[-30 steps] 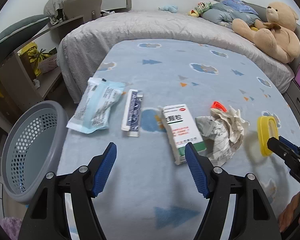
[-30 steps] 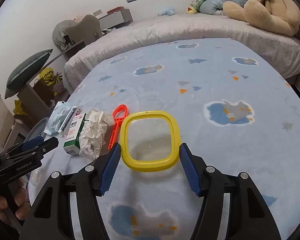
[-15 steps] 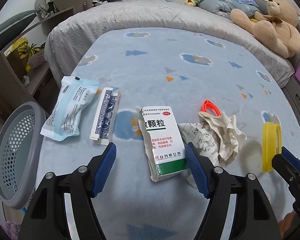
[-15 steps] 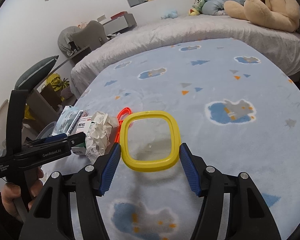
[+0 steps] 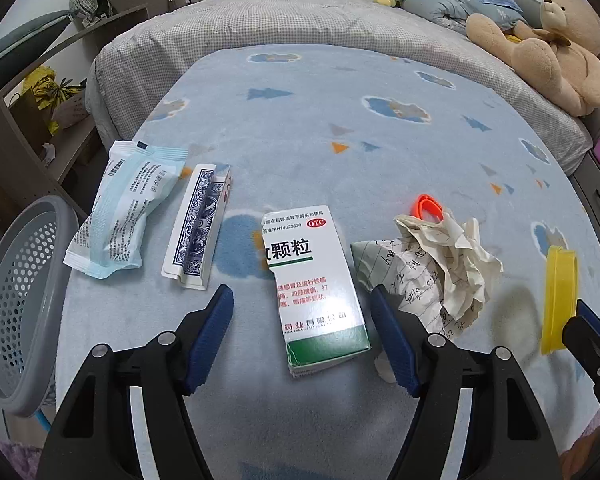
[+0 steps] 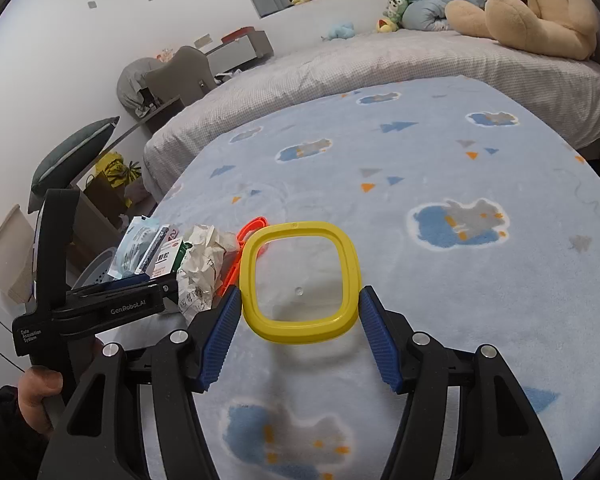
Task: Collect trash
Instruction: 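Grasp the white-and-green medicine box with the left tool while the right tool holds the lid, then carry the box and lid over the grey basket and open both tools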
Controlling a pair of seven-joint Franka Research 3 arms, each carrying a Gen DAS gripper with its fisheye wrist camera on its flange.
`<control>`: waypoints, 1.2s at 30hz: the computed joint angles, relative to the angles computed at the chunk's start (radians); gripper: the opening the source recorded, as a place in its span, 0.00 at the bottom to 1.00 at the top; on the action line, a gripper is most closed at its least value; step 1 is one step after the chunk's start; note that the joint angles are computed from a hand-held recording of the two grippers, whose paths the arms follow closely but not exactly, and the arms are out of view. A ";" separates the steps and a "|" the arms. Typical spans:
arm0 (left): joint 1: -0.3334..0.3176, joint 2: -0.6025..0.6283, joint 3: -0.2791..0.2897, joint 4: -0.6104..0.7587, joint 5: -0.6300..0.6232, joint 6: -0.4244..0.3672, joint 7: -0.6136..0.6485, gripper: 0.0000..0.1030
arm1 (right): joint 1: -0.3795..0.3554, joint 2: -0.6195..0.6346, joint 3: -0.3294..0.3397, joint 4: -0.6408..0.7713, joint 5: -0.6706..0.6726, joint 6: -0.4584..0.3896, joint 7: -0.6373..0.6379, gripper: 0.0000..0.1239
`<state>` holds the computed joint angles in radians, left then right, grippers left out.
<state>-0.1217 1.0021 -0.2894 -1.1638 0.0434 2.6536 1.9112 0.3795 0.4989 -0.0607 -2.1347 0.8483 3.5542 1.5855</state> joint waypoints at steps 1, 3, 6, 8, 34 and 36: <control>0.003 0.002 -0.006 0.002 -0.002 -0.001 0.007 0.59 | 0.001 0.000 -0.001 0.001 0.002 0.000 -0.002 0.48; 0.010 0.010 -0.019 0.015 -0.009 -0.026 0.025 0.38 | 0.004 0.001 -0.004 0.002 0.006 -0.003 -0.005 0.48; 0.021 -0.003 -0.025 -0.013 -0.022 -0.009 0.042 0.36 | 0.016 0.005 -0.015 0.010 0.020 -0.015 -0.017 0.48; 0.034 -0.025 -0.031 -0.054 -0.027 0.018 0.056 0.36 | 0.035 0.006 -0.031 0.017 0.040 -0.026 -0.031 0.48; 0.256 -0.111 -0.034 -0.115 -0.061 0.190 0.084 0.36 | 0.407 0.224 -0.432 0.458 -0.039 -0.424 -0.055 0.48; 0.256 -0.088 -0.019 -0.069 -0.056 0.175 0.073 0.36 | 0.362 0.262 -0.394 0.544 -0.076 -0.459 -0.050 0.48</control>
